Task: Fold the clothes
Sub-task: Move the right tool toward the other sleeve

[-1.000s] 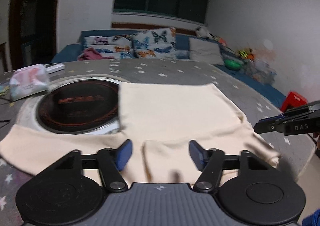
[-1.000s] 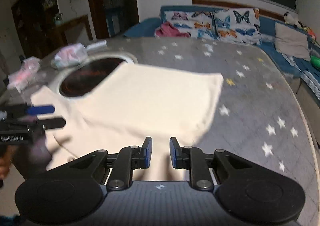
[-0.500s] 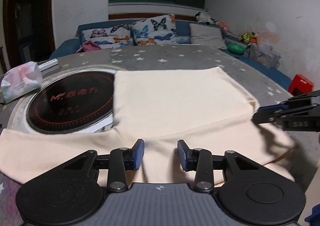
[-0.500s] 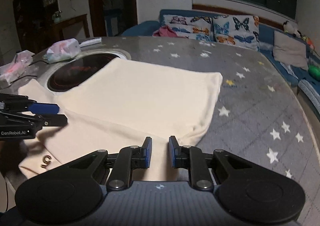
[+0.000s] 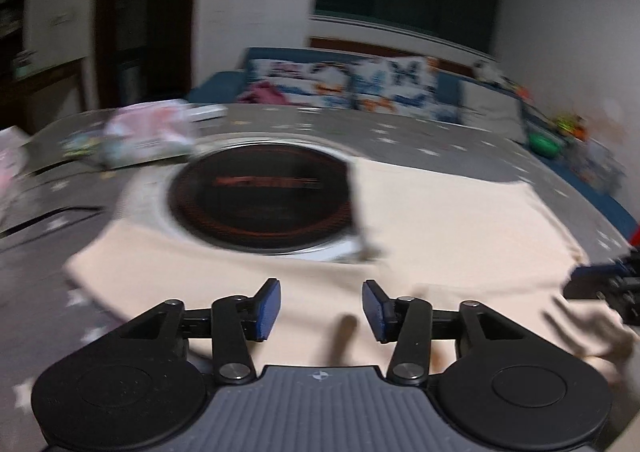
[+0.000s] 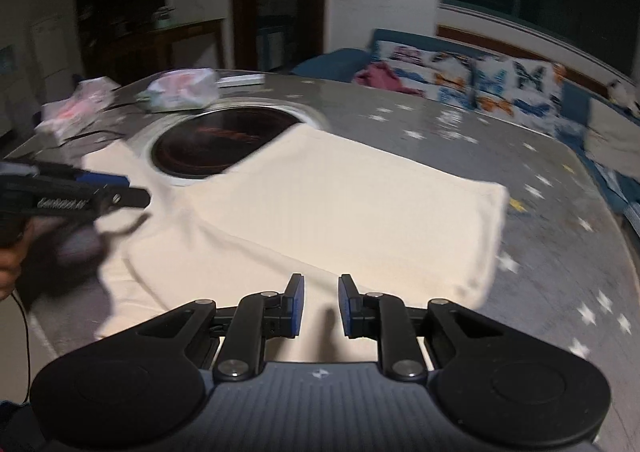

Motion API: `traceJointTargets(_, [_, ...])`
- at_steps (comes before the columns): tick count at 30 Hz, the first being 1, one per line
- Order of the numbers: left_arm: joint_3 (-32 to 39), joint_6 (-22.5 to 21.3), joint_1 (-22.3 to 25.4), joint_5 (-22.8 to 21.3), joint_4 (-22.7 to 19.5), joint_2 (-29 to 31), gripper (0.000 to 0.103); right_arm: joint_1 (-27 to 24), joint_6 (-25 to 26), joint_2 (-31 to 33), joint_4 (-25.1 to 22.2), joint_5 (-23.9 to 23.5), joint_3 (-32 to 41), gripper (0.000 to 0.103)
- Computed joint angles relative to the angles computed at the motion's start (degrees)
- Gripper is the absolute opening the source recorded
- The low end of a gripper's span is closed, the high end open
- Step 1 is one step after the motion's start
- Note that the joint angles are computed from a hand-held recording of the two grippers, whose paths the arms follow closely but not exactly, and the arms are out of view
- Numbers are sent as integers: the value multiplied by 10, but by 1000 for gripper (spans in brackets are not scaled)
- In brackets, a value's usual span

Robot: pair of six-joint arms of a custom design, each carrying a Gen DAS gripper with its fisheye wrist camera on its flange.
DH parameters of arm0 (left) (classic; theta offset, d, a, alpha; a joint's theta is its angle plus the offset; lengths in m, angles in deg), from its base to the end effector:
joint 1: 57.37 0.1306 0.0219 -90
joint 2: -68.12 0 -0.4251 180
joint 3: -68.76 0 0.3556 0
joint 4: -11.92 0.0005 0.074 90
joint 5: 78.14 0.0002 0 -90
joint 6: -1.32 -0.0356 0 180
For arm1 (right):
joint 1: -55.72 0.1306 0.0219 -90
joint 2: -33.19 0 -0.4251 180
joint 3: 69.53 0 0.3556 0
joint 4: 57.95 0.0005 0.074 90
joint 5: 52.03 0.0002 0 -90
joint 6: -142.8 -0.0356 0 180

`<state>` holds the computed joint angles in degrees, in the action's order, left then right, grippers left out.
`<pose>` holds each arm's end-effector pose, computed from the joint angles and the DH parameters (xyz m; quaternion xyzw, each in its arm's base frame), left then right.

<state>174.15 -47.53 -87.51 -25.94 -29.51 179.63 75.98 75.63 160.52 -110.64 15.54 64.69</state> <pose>0.5297 -0.2829 0.4127 -0.2013 0.8666 0.0458 0.4543 0.6588 0.2571 0.4345 -0.4018 0.8185 0.1719 0.3730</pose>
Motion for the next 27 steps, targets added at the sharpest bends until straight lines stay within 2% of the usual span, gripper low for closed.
traceJointTargets(8, [-46, 118, 28, -70, -75, -40, 57, 49, 92, 30, -49, -31, 51, 18])
traceJointTargets(16, [-61, 203, 47, -90, -132, -52, 60, 72, 103, 66, -82, -27, 103, 18])
traceJointTargets(21, [-58, 229, 58, -87, -148, -48, 60, 68, 87, 58, -70, -32, 91, 18])
traceJointTargets(27, [-62, 232, 69, -78, -130, -47, 57, 59, 75, 24, -32, -39, 44, 18])
